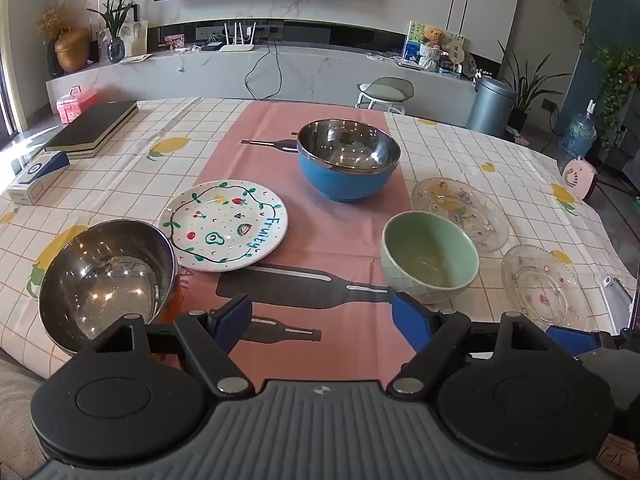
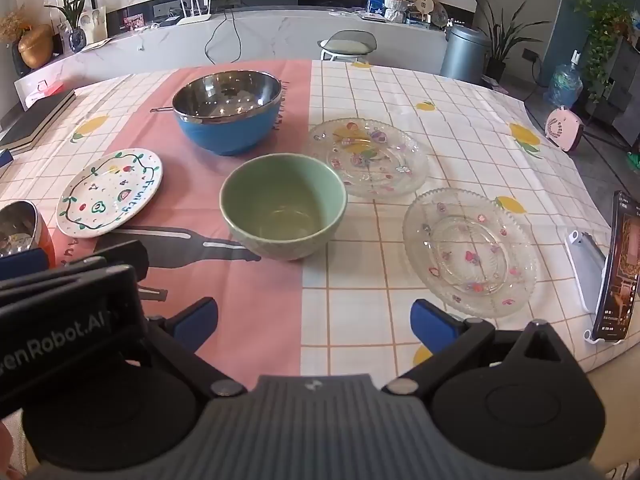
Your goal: Organize plates and bowls
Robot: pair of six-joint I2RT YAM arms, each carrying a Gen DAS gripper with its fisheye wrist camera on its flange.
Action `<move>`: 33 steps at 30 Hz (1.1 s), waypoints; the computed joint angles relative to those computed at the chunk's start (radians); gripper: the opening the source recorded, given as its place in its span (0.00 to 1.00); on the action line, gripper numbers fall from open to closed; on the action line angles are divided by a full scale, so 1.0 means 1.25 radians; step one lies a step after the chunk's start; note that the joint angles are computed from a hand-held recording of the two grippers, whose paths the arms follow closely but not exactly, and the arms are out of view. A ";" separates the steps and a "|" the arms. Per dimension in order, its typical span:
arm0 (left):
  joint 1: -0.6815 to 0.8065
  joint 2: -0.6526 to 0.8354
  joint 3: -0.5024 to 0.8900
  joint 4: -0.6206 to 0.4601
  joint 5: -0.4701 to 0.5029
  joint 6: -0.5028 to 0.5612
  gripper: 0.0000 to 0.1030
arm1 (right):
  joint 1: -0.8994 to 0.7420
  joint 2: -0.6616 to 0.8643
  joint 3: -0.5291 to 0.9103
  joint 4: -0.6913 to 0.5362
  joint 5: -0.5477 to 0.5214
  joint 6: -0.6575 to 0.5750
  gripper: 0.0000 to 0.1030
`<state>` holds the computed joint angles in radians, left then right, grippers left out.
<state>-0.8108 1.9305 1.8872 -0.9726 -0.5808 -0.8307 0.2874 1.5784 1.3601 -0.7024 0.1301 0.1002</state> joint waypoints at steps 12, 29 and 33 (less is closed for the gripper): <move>-0.015 0.000 0.008 -0.004 -0.015 -0.018 0.89 | -0.002 0.002 0.003 -0.006 -0.001 -0.002 0.97; 0.000 -0.013 -0.024 0.023 0.007 -0.015 0.89 | -0.001 0.000 0.003 -0.007 0.003 0.003 0.97; 0.000 -0.014 -0.026 0.024 0.006 -0.014 0.89 | 0.000 0.000 0.003 -0.007 0.003 0.004 0.97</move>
